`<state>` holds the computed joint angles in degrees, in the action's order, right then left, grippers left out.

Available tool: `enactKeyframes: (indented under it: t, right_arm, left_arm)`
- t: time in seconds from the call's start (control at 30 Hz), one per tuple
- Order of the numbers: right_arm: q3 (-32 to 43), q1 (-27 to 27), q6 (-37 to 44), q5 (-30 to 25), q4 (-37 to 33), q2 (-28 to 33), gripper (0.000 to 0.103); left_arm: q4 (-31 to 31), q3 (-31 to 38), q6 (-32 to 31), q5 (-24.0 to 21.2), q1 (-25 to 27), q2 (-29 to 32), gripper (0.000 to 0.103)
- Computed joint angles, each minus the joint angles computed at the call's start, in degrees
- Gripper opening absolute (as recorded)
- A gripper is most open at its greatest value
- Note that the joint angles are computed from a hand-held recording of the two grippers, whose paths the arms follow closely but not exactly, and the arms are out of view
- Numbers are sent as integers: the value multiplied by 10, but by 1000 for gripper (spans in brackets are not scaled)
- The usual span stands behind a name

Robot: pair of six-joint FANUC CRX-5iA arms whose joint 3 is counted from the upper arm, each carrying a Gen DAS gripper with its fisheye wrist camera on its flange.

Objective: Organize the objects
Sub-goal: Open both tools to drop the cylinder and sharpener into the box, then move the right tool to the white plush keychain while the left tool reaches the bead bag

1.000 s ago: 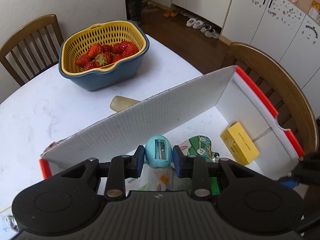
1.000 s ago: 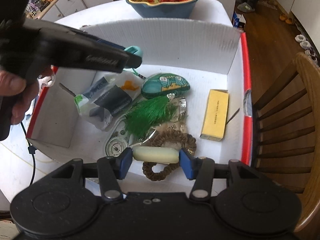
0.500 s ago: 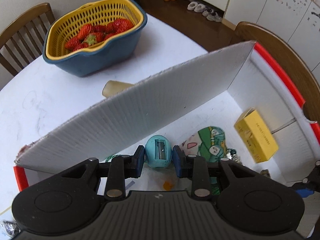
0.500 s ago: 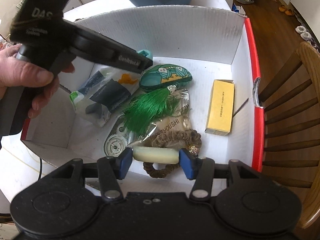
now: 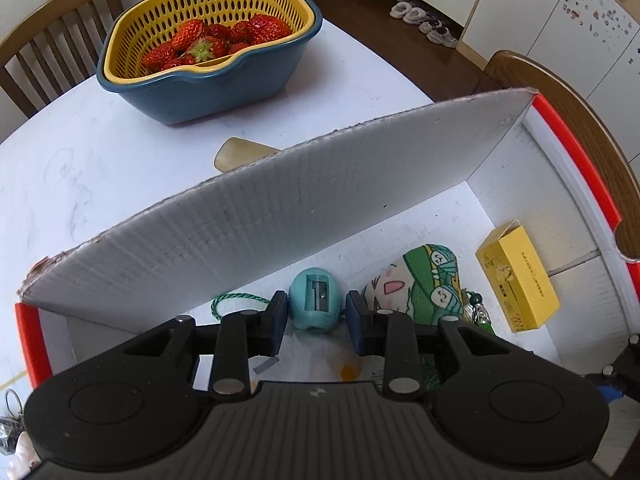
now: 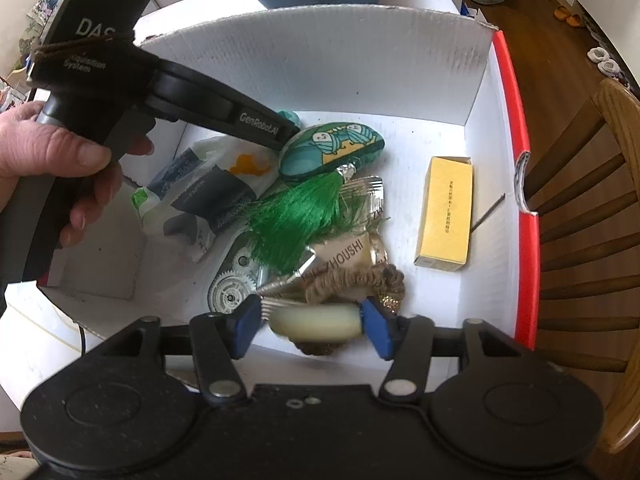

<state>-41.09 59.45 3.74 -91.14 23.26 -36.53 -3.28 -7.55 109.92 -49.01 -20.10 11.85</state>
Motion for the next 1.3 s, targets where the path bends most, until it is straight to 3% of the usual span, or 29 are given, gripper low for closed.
enactKeyframes:
  t: [0.07,0.13,0.7,0.83,1.3]
  right_arm:
    - [-2,9,-9,-5,5,-3,61]
    - [-1,13,-13,-8,9,-5,62]
    - [16,96,-77,-67,48,-10,75]
    - [21,116,-87,-78,61,-7,79]
    - [54,154,-95,-85,91,50,88]
  left_arm:
    - [-8,-2,8,1,-2,-8,48]
    - [-15,-6,17,4,-4,-17,56]
    - [9,-73,10,38,-15,-127,63]
    - [-8,-88,16,28,-25,-164,73]
    - [-33,-166,35,-8,-17,-316,79]
